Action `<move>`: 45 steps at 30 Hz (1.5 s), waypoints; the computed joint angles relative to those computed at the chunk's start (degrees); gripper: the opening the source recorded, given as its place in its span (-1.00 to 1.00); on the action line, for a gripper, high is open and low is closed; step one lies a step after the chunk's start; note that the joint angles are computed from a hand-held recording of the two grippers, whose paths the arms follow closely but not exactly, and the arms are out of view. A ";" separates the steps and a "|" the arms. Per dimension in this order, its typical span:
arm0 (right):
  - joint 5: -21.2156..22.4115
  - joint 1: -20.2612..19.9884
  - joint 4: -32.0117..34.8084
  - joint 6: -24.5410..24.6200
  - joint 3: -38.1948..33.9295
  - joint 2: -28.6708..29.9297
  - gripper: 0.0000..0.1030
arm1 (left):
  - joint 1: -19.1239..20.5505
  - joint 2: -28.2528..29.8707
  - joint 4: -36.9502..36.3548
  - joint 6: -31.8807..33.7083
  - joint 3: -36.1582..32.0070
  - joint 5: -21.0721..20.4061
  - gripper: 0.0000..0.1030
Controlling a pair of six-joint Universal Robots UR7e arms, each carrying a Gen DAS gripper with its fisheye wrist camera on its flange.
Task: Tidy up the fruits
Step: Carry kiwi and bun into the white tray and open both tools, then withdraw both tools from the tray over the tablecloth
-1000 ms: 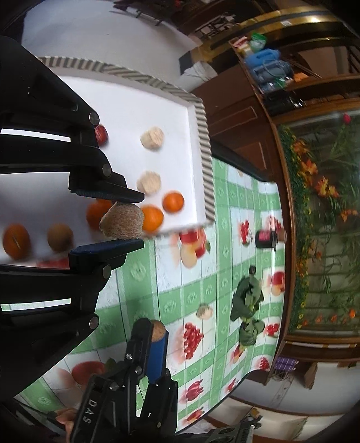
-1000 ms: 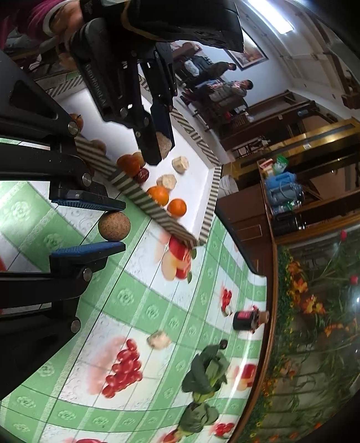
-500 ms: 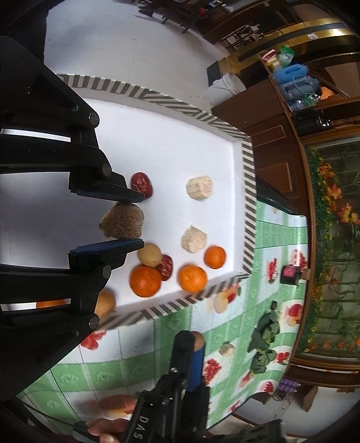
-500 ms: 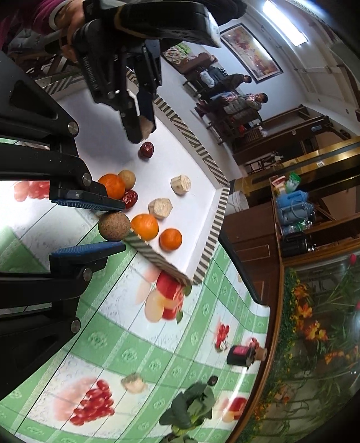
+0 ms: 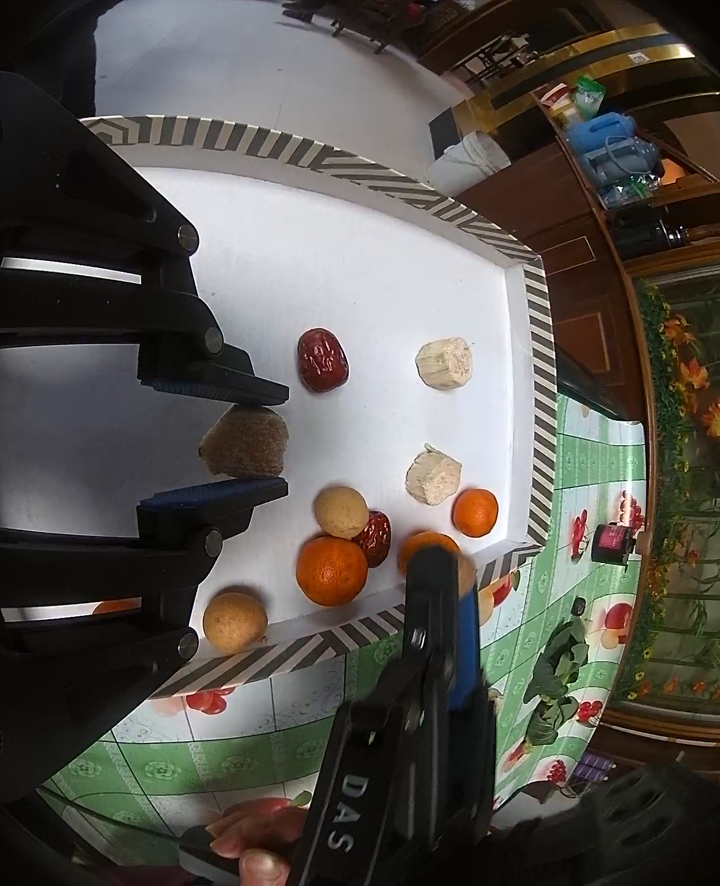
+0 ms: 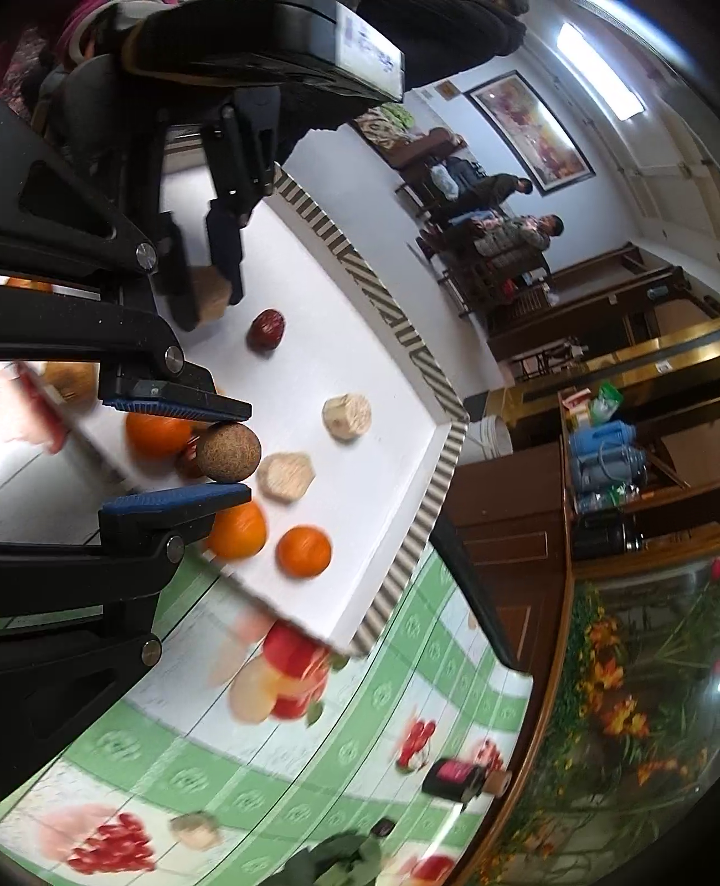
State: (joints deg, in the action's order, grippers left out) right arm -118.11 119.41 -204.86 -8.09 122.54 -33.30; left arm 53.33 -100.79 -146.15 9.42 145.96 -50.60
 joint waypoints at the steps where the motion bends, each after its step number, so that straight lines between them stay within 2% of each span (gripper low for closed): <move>1: 0.69 -0.24 0.48 -0.20 -0.48 0.15 -0.58 | 0.10 0.15 -0.05 0.07 -0.03 0.08 -0.50; 3: 2.79 -0.93 2.08 -0.92 -1.72 0.57 -0.58 | 0.44 0.18 0.09 0.17 -0.12 0.02 -0.50; 9: 4.58 -2.05 5.13 -2.13 -5.37 3.18 -0.59 | 1.83 0.34 -0.20 0.54 -0.49 0.20 -0.50; 20: 5.28 -3.70 6.99 -1.54 -6.97 4.34 -0.58 | 2.78 2.11 -1.50 0.85 -1.13 -0.15 -0.50; 22: 3.44 -3.32 6.19 -1.53 -7.43 4.76 -0.58 | 2.77 2.22 -1.36 0.42 -1.24 0.06 -0.50; 26: 2.45 -3.10 5.08 -2.09 -7.10 4.88 -0.58 | 2.95 3.25 -1.66 -1.09 -1.88 0.93 -0.50; 32: -2.17 -1.43 4.39 -5.29 -7.98 6.71 -0.58 | 2.29 4.24 -2.22 -2.11 -1.73 2.83 -0.50; 37: -1.68 -1.50 6.17 -4.92 -8.17 6.31 -0.53 | 1.95 4.60 -2.05 -2.65 -1.62 3.72 -0.46; 39: -0.67 -1.46 6.11 -4.52 -7.53 5.73 -0.46 | 2.01 4.71 -2.00 -2.55 -1.75 3.52 -0.43; 40: -0.78 -1.26 5.46 -4.68 -7.09 5.53 -0.40 | 2.08 4.63 -1.84 -2.60 -1.81 3.23 -0.31; 41: -0.95 -1.23 4.99 -4.79 -6.88 5.43 -0.39 | 2.09 4.49 -1.61 -2.86 -1.80 3.17 -0.05; 43: -1.18 -1.13 3.72 -4.62 -6.14 5.00 -0.39 | 1.92 4.22 -1.85 -3.12 -1.49 3.55 0.19; 45: -0.44 -1.27 1.94 -4.00 -4.76 3.99 -0.39 | 1.77 3.64 -2.29 -3.16 -1.22 3.44 0.19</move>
State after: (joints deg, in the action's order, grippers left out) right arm -118.55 118.14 -202.92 -12.09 117.78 -29.31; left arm 55.10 -97.15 -148.45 6.26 144.74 -47.16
